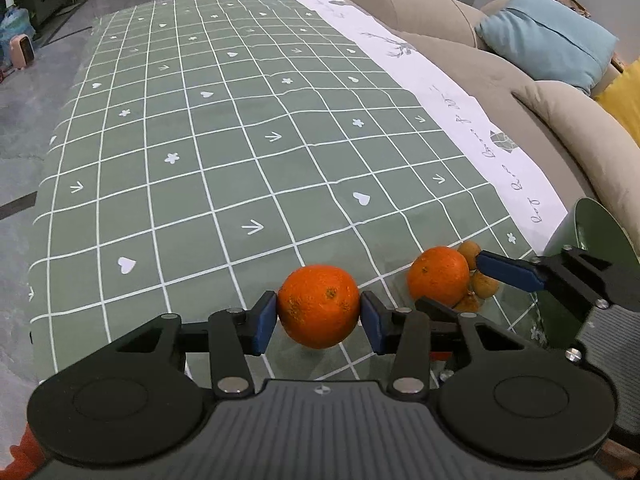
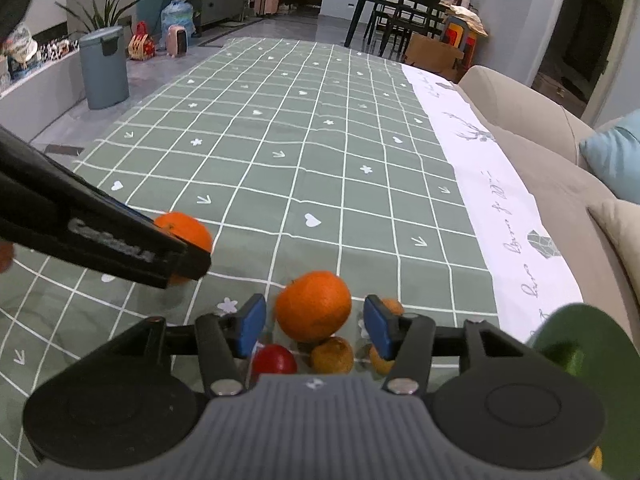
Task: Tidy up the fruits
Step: 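Grasp an orange with the left tool while the right tool grasps another orange, then carry both oranges over the green colander with both tools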
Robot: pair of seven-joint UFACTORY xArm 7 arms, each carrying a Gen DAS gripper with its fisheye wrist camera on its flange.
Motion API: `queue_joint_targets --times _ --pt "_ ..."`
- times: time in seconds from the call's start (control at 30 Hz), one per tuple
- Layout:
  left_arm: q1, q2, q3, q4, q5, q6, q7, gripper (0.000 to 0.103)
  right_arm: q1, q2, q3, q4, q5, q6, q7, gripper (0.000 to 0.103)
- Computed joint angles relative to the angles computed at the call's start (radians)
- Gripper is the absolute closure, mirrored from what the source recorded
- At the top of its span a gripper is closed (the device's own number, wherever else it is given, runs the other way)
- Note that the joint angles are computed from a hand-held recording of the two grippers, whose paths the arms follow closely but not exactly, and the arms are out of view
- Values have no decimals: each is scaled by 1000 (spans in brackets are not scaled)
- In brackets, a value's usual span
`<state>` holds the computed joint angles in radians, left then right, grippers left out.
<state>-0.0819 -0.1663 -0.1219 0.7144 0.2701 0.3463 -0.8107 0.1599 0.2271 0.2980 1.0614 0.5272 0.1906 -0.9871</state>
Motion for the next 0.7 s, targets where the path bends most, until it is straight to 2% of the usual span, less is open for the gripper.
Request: queue_joint_targets --times 0.2,0.47,0.57,0.7 --pt "1 -16 -1 -10 -1 6 -2 52 21 31 -16 18 -80 -15 60 52" --pt "7 -41 -6 -27 -6 21 -2 52 43 50 -38 38 -192 -13 176 61" --pt "11 -68 -17 -38 5 33 -18 52 13 37 -4 36 -163 -11 173 61" --pt "18 -106 -31 -51 17 53 -39 52 -26 -16 44 8 -66 0 95 61"
